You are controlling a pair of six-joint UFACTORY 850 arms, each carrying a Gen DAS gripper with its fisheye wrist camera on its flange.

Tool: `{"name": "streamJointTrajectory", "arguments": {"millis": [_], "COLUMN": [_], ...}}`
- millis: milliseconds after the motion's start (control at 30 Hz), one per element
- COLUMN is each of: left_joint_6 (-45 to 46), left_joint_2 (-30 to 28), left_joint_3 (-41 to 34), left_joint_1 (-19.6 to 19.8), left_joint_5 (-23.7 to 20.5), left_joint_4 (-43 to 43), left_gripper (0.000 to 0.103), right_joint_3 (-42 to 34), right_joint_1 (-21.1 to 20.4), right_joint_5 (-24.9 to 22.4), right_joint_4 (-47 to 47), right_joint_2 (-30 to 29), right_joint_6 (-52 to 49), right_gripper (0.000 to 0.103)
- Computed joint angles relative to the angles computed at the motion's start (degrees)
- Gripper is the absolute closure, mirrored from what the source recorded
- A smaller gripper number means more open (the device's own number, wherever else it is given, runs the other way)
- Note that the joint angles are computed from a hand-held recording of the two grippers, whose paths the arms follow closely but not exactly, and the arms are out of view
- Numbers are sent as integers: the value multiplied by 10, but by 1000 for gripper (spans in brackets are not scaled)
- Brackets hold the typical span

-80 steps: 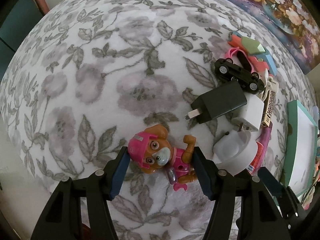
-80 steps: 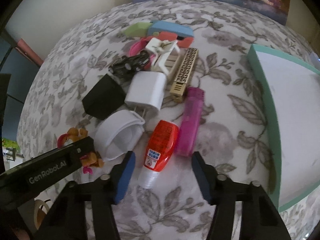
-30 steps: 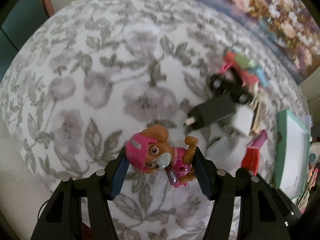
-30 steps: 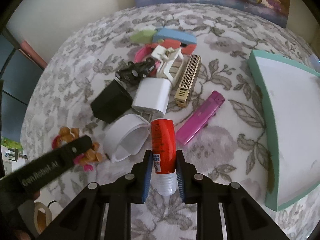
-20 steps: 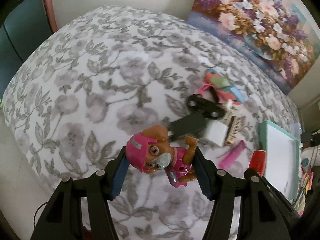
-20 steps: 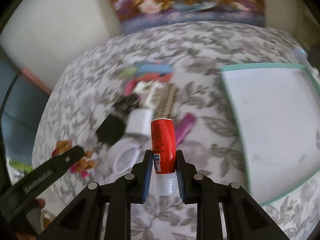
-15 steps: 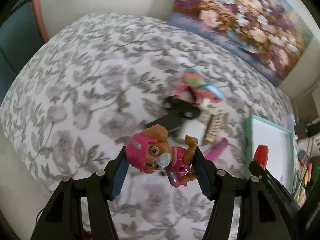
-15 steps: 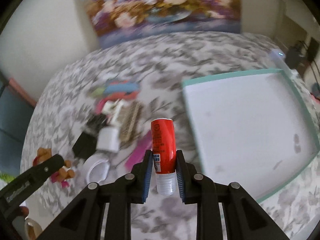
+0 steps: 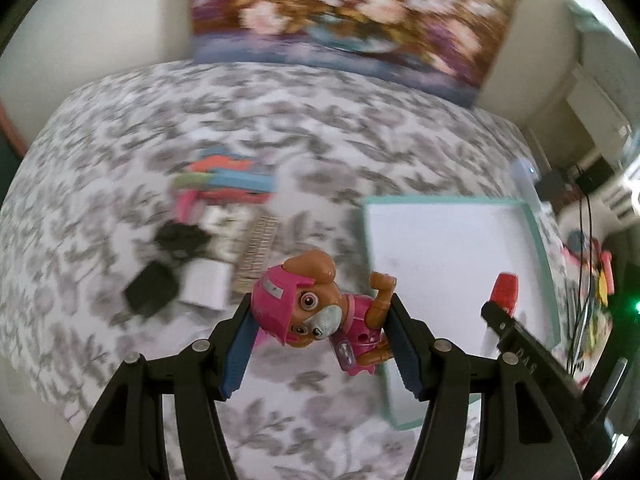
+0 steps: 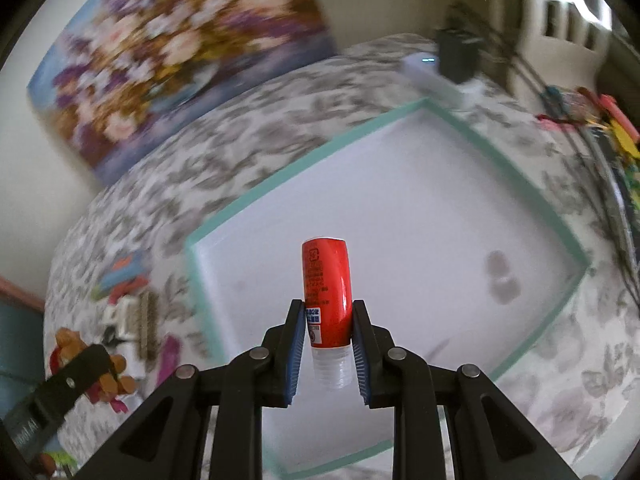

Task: Organize rigid objects
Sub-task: 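Carry the toy dog and glue bottle into the white tray and release both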

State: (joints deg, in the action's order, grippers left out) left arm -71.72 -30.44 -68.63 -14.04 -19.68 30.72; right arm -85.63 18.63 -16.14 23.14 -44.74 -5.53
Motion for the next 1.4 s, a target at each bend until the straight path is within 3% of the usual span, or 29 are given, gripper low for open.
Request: {"name": "streamJointTrajectory", "arguments": {"millis": [133,267,367,633,867,1033,1300,1400], "left_joint_6": [31,112,96,165,174,165,107,60], "left_joint_2": [-35,-64,-75,-93,-95,-90,-70,-62], "left_joint_3": [-30,-60,-73,-85,-88,-83,-65,-55], "left_joint_1": [-14,-21,-32,-41,-44,-42,-36,-30], "left_joint_5": [13,14,11,11,1,3,14,12], "left_joint_4": [-8,-75,-39,-79,-80,-73,-27,1], "left_gripper": [40,40,39,39,39,30,27,18], "right_joint_3": [-5,-12,-16,-14,-15,-12,-9,-10], "right_joint_1": [-17,-31,-36,-36,-35,-33,-33,-31], "right_joint_5": [12,13,5,-2,-1,3,6,4], "right_joint_4": [-77,-153,-196,-192,-196,-201,-206,-212], "right_joint_2": [-7,-14,-20,-23,-23,-20,-16,-16], "right_joint_6": [86,167,215,202,197,201,206,208], "right_gripper": [78,78,78,78,78,78,78,78]}}
